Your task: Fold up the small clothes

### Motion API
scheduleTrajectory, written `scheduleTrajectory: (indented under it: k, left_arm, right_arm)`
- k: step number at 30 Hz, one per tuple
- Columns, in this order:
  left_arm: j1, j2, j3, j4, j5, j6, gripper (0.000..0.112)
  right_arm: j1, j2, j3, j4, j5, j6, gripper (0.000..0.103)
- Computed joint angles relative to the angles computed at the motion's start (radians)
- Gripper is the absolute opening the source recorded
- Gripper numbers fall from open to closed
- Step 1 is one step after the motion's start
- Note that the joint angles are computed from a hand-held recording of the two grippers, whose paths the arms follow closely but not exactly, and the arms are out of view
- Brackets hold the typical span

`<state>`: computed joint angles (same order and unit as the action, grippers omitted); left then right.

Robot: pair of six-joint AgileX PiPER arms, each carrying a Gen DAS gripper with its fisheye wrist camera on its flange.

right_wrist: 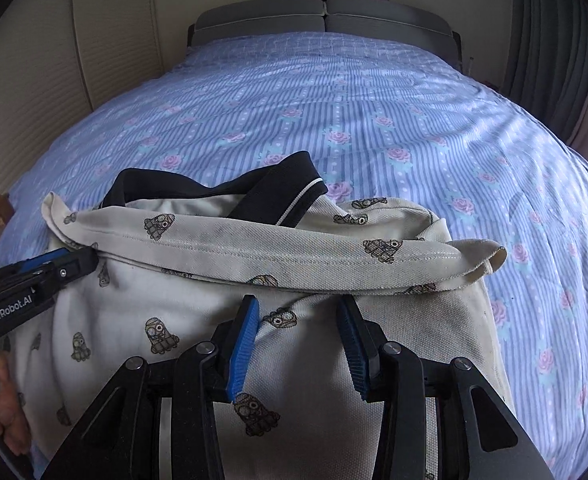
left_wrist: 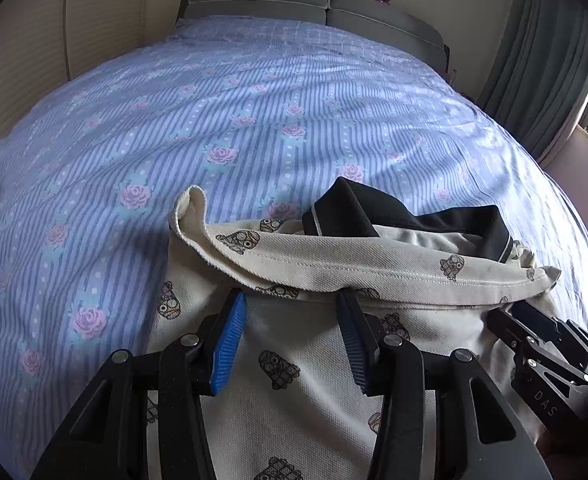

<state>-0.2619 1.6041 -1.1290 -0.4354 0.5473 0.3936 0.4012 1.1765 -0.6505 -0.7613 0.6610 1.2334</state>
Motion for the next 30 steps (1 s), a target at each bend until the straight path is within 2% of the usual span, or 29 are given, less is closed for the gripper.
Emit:
scheduleTrajectory:
  k: [6,11,18,24,27,30]
  left_arm:
    - [0.015,0.069,-0.105,0.022,0.015,-0.041,0.046]
    - [0.036,0.111,-0.191,0.022,0.035,-0.060,0.046]
    - [0.086,0.104,-0.204,-0.007,0.027,-0.025,0.046]
    - [0.149,0.026,-0.118,-0.124,0.070,0.103,0.046]
    - [0.151,-0.020,-0.056,-0.172,0.102,0.157,0.047]
    - [0.119,-0.032,-0.024,-0.188,0.116,0.174,0.047]
  right_arm:
    - [-0.058,0.068,-0.083,0.027,0.014,-0.045,0.042]
    - [-0.138,0.093,-0.151,0.090,-0.014,-0.116,0.042]
    - [-0.211,0.143,-0.250,0.125,-0.032,-0.198,0.042]
    - [-0.201,0.009,-0.169,0.210,-0.062,-0.225,0.042]
    - [-0.202,-0.066,-0.098,0.310,-0.106,-0.272,0.042]
    - [-0.258,-0.113,-0.030,0.476,-0.176,-0.389,0.042]
